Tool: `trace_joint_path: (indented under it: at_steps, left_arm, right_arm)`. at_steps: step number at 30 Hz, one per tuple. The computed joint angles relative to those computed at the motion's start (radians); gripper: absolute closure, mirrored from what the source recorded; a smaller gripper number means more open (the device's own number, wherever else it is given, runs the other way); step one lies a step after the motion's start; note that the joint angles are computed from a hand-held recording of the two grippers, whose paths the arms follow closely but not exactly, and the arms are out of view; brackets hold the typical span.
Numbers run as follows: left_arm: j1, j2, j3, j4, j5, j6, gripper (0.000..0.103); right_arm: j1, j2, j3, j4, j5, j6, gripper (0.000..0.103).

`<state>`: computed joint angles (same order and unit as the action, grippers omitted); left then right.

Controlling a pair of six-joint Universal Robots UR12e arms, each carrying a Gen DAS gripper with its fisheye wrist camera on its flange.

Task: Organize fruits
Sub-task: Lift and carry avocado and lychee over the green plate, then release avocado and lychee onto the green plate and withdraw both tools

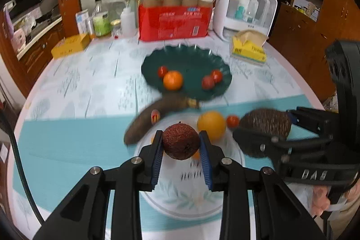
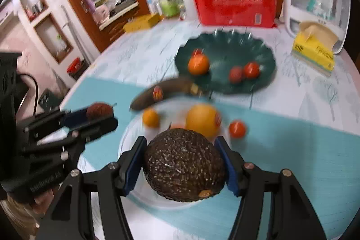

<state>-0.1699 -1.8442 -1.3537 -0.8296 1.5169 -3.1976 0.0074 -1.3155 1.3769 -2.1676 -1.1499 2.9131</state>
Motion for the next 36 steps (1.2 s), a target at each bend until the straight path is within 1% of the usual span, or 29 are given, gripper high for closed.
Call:
trace_joint_path:
  at_steps: [3, 6, 8, 11, 12, 14, 17, 20, 22, 24, 28, 31, 32, 33, 34, 35, 36]
  left_arm:
    - [0.002, -0.041, 0.092, -0.038, 0.002, 0.02, 0.074]
    - [0.001, -0.103, 0.217, -0.074, 0.033, 0.043, 0.074]
    - [0.005, -0.151, 0.307, -0.103, 0.036, 0.052, 0.074]
    - [0.014, -0.246, 0.47, -0.181, 0.016, 0.042, 0.074]
    - [0.016, -0.266, 0.502, -0.198, 0.01, 0.043, 0.074]
    - [0.017, -0.33, 0.592, -0.239, 0.005, 0.047, 0.074]
    - [0.02, -0.411, 0.691, -0.287, -0.006, 0.042, 0.074]
    - [0.023, -0.486, 0.773, -0.351, -0.025, 0.022, 0.074]
    - [0.024, -0.541, 0.836, -0.409, -0.034, 0.005, 0.074]
    - [0.022, -0.572, 0.861, -0.437, -0.026, -0.001, 0.074]
    - [0.019, -0.629, 0.914, -0.492, -0.015, -0.008, 0.074]
    - [0.018, -0.64, 0.917, -0.504, -0.008, -0.002, 0.073]
    - [0.016, -0.641, 0.918, -0.509, 0.002, 0.0, 0.07]
    - [0.016, -0.642, 0.92, -0.512, 0.007, 0.0, 0.059]
    - [0.018, -0.637, 0.91, -0.503, 0.01, -0.006, 0.053]
    - [0.02, -0.626, 0.891, -0.485, 0.011, -0.015, 0.042]
    - [0.022, -0.62, 0.882, -0.469, 0.011, -0.025, 0.037]
  right_arm:
    - [-0.003, 0.045, -0.103, 0.018, 0.002, 0.034, 0.041]
    - [-0.002, 0.101, -0.22, 0.037, -0.011, 0.065, 0.041]
    - [-0.002, 0.153, -0.322, 0.065, -0.023, 0.1, 0.041]
    - [0.001, 0.238, -0.467, 0.102, -0.062, 0.148, 0.041]
    - [0.002, 0.266, -0.51, 0.114, -0.079, 0.162, 0.041]
    - [0.001, 0.327, -0.6, 0.156, -0.094, 0.192, 0.041]
    - [-0.002, 0.407, -0.702, 0.217, -0.102, 0.232, 0.041]
    - [-0.001, 0.468, -0.764, 0.264, -0.126, 0.257, 0.041]
    - [-0.002, 0.499, -0.786, 0.291, -0.126, 0.272, 0.041]
    - [-0.001, 0.531, -0.814, 0.324, -0.126, 0.282, 0.041]
    - [0.001, 0.564, -0.83, 0.363, -0.131, 0.28, 0.04]
    - [0.003, 0.578, -0.837, 0.387, -0.135, 0.285, 0.04]
    - [0.004, 0.583, -0.845, 0.401, -0.136, 0.285, 0.04]
    - [0.003, 0.588, -0.853, 0.418, -0.131, 0.28, 0.039]
    - [0.001, 0.585, -0.847, 0.415, -0.12, 0.28, 0.039]
    - [-0.001, 0.582, -0.844, 0.411, -0.11, 0.281, 0.039]
    - [-0.003, 0.578, -0.841, 0.406, -0.097, 0.281, 0.039]
